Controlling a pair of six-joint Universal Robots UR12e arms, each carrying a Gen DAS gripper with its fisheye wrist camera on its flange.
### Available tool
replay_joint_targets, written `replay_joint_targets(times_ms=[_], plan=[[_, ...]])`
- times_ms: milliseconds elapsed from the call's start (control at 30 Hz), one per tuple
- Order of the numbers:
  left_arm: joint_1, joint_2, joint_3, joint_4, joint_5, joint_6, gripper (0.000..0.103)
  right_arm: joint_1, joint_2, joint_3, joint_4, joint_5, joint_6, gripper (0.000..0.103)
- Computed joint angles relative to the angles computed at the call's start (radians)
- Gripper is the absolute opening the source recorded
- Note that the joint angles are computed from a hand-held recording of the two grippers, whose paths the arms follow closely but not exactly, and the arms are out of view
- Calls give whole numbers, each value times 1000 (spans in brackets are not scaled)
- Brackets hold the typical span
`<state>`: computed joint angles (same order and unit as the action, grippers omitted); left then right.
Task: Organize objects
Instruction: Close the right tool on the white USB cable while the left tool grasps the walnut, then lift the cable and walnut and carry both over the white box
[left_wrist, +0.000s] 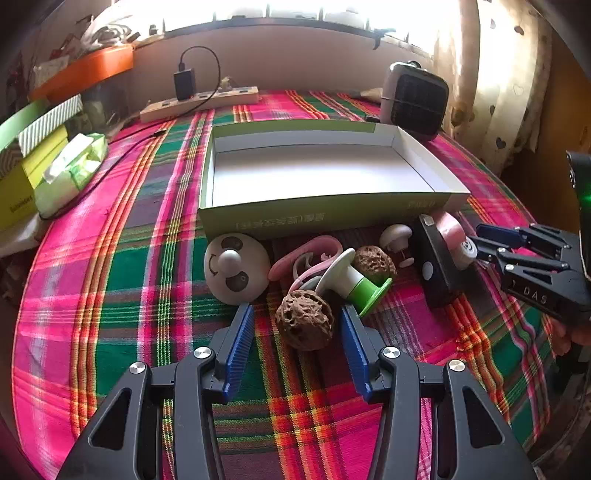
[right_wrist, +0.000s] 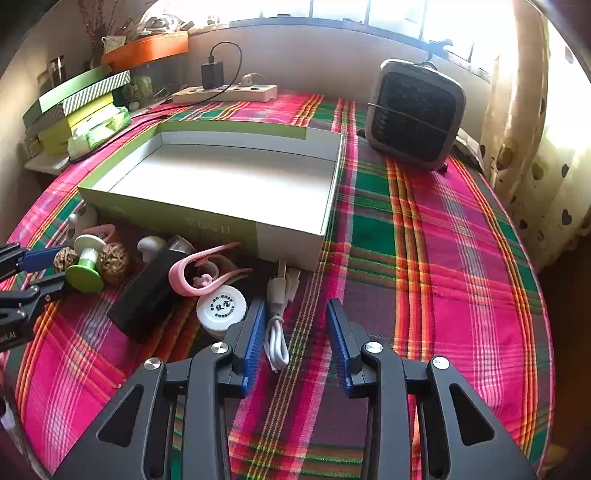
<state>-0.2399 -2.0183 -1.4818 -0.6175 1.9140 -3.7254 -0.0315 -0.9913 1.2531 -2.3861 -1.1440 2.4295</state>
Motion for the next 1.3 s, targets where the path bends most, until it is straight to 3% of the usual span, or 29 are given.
replay_joint_targets(times_ms=[233, 400, 1300], plan=[[0, 0, -1, 1, 4, -18, 41, 0, -7, 8, 18, 25, -23, 10], [3, 4, -6, 10, 0, -29, 30, -3, -7, 7, 25, 31, -11, 10], [0, 21, -28, 63, 19, -17, 27, -15, -34, 39, -10, 58, 56, 9]])
